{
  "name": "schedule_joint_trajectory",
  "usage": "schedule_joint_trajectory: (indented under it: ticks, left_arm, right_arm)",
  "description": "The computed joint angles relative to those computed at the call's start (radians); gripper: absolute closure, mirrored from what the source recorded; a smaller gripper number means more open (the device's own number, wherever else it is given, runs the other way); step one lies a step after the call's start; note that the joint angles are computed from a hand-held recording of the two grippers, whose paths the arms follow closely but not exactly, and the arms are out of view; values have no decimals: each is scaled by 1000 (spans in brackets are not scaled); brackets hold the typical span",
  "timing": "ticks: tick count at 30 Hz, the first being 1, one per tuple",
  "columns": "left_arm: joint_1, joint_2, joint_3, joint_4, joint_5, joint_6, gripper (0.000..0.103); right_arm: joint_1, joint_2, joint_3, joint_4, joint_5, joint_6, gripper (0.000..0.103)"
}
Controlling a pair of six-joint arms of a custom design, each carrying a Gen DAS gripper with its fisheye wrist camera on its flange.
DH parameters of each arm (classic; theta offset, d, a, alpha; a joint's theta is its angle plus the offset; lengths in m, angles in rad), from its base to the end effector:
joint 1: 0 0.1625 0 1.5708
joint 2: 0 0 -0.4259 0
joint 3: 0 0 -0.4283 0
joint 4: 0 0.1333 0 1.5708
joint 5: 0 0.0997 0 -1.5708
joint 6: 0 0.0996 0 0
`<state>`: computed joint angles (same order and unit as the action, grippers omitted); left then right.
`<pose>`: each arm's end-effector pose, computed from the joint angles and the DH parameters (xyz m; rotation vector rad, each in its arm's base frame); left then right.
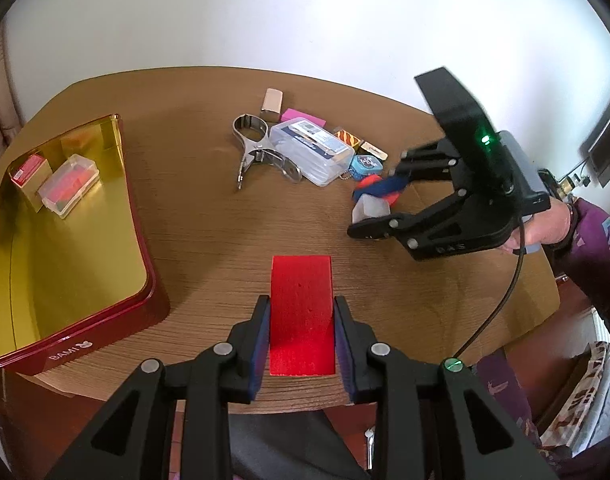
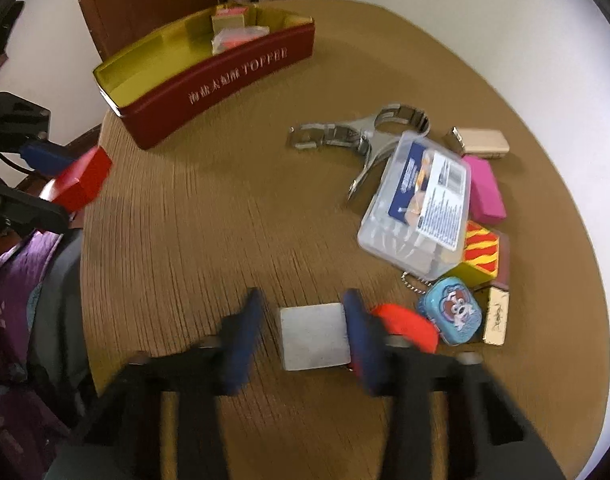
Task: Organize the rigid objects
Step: 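Grasp the white zigzag cube with the right gripper while the left gripper holds the red block, then lower the red block into the tin and release while the right gripper drops the white cube in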
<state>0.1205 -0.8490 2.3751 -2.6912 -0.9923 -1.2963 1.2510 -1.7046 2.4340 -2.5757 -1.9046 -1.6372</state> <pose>-0.3341 -0.2296 -0.0617 0.3537 2.5442 -0.6447 -0.0252 -0.3962 0.2357 1.6172 -2.1932 -0.1699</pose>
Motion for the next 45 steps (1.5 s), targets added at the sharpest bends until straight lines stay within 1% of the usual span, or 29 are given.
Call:
schedule_joint_trajectory:
  ticks: [1, 3, 6, 9, 10, 11, 13, 15, 18, 21, 23, 25, 28, 31, 32, 33, 35, 37, 40, 43, 45]
  left_arm:
    - [0, -1, 1, 0, 1, -4, 73]
    - [-2, -6, 1, 7, 4, -14, 73]
    - [-4, -17, 3, 12, 4, -26, 73]
    - [-8, -36, 8, 24, 8, -41, 73]
    - [-15, -49, 11, 40, 13, -47, 73]
    - [-23, -67, 12, 67, 21, -55, 73]
    - [-37, -110, 16, 126, 38, -77, 73]
    - [-43, -169, 20, 208, 59, -110, 73]
    - [-40, -271, 30, 373, 101, -186, 73]
    - [-3, -353, 36, 532, 126, -258, 73]
    - [45, -387, 44, 586, 135, -272, 73]
    - [103, -405, 58, 575, 147, -253, 73]
    - [192, -387, 58, 530, 163, -199, 73]
    - [283, -351, 61, 403, 154, -122, 73]
    - [310, -336, 50, 406, 154, -128, 73]
    - [335, -323, 46, 378, 152, -116, 73]
    - [369, -304, 44, 317, 158, -78, 73]
    - [388, -281, 26, 316, 175, -72, 73]
    - [417, -249, 6, 273, 175, -19, 73]
    - [439, -223, -23, 291, 177, 16, 72]
    - [433, -221, -40, 350, 189, 1, 72]
  right_arm:
    - [2, 12, -1, -14, -13, 10, 75]
    - [1, 9, -13, 27, -6, 45, 75]
    - [-3, -13, -7, 32, 9, 58, 75]
    - [-13, -63, -5, 83, 63, 84, 75]
    - [-19, -95, -5, 117, 96, 92, 75]
    - [-22, -115, -2, 133, 116, 97, 75]
    - [-36, -175, 3, 190, 185, 118, 75]
    - [-50, -219, 12, 224, 240, 135, 75]
    - [-71, -271, 24, 279, 313, 159, 75]
    - [-79, -300, 45, 304, 361, 176, 75]
    - [-79, -307, 56, 308, 374, 182, 75]
    - [-80, -303, 58, 314, 375, 188, 75]
    - [-86, -305, 66, 308, 371, 185, 75]
    - [-93, -300, 65, 303, 367, 187, 75]
    - [-95, -296, 63, 301, 366, 190, 75]
    - [-95, -290, 60, 298, 363, 194, 75]
    - [-97, -283, 53, 299, 363, 202, 75]
    - [-90, -278, 49, 290, 358, 208, 75]
    - [-81, -274, 48, 288, 356, 211, 75]
    - [-72, -276, 54, 283, 353, 213, 75]
    - [-69, -279, 60, 281, 353, 214, 75]
